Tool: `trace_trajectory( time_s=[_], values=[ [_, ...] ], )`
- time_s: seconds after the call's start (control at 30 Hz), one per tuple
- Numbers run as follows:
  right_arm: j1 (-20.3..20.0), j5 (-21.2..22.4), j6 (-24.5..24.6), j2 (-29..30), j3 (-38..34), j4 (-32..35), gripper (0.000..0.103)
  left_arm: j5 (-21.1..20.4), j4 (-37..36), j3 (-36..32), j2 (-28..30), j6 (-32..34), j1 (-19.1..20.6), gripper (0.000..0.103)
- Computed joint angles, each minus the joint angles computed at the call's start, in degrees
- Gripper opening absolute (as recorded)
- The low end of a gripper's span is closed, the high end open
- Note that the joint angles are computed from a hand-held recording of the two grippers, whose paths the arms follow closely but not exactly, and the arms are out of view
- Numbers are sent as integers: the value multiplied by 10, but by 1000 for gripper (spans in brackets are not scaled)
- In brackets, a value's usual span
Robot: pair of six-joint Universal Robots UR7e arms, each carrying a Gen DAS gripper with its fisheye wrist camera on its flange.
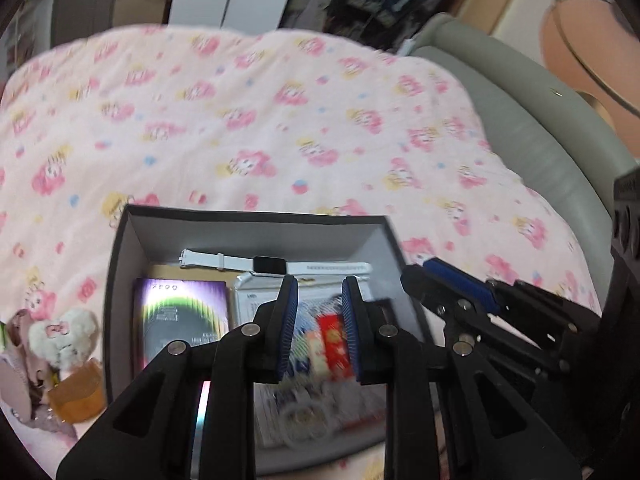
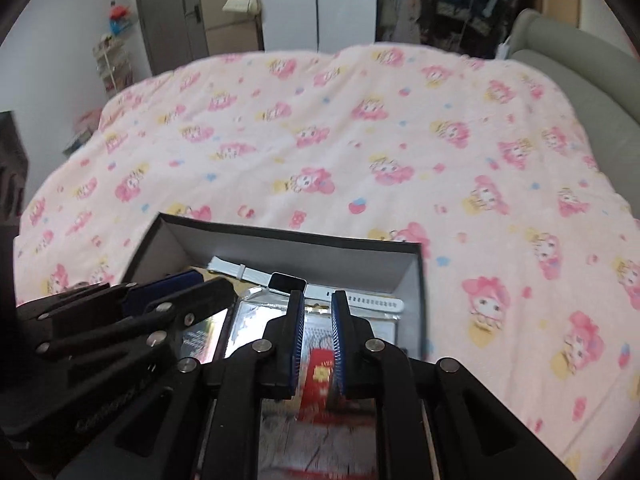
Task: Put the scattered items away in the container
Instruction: 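Withdraw both grippers from the box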
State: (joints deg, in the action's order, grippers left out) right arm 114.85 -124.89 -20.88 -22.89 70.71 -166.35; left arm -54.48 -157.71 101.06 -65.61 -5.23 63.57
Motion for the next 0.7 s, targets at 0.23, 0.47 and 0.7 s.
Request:
trace_trajectory(
  time_s=[0.23, 0.47, 0.7],
  values=[
    [27, 20, 15, -71, 114, -56, 11, 28, 23, 79, -89, -21, -53, 21],
    [61, 22, 32, -97, 174, -78, 11, 73, 77, 141, -173, -68, -90, 21],
    [91, 67, 27, -80, 189, -63, 11, 140, 150, 197, -270, -131, -98, 20]
  ],
)
